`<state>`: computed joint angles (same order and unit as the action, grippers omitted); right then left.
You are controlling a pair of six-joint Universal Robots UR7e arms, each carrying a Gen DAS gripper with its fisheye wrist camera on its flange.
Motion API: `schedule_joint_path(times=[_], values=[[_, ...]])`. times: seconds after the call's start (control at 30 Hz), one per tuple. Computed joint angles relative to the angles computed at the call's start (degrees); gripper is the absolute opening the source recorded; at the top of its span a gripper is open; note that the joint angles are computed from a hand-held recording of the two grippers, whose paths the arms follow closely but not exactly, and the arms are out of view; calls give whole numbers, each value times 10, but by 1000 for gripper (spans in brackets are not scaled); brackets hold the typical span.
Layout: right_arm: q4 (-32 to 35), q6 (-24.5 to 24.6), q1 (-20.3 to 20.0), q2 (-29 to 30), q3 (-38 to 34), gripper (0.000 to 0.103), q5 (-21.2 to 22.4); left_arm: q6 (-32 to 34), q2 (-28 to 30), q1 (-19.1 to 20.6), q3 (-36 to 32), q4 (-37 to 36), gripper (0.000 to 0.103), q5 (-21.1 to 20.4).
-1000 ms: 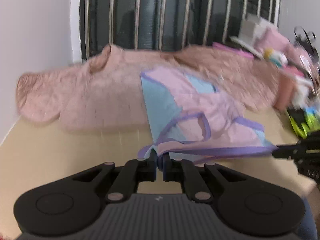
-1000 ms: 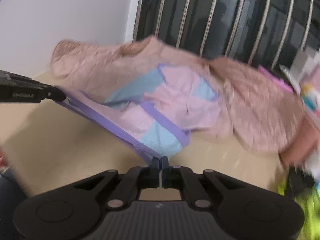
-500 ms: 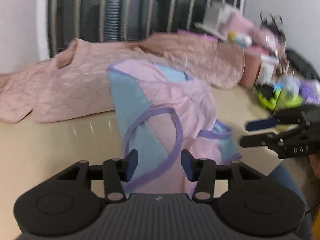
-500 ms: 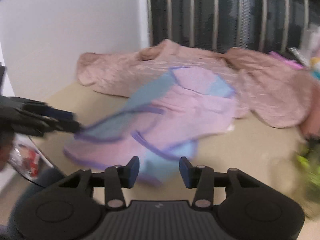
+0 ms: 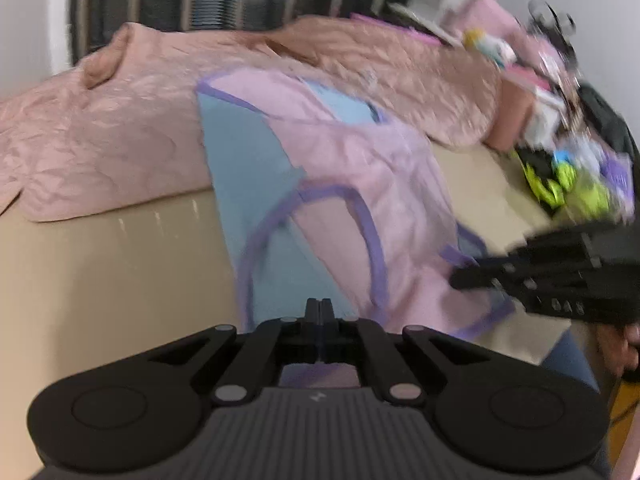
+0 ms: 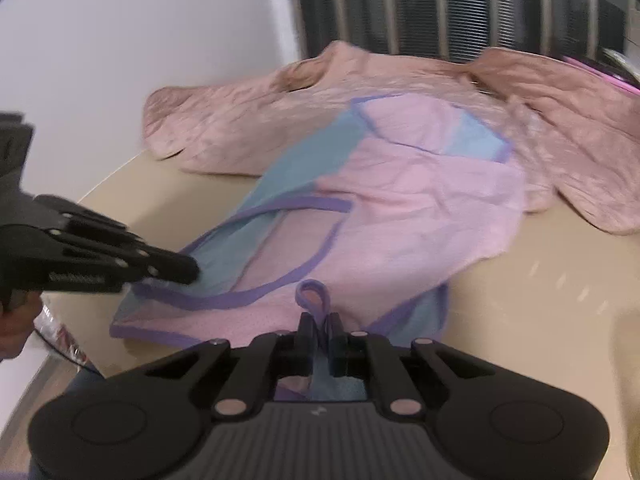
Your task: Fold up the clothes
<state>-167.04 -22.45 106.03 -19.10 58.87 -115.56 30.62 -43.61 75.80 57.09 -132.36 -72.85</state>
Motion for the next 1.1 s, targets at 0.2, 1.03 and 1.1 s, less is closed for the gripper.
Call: schedule_joint_path(times=[0.2,1.03,1.1], values=[[-64,-11,-4,-16,49,7,19,-67,67,-4,-114,90,45,-48],[-77,52,-12,0,30,7,-7,-132,229,3,-352,-32,5,-59],[-56,65,-10,9,8,10,-29,-169,266,3,-429,35,9,-6]])
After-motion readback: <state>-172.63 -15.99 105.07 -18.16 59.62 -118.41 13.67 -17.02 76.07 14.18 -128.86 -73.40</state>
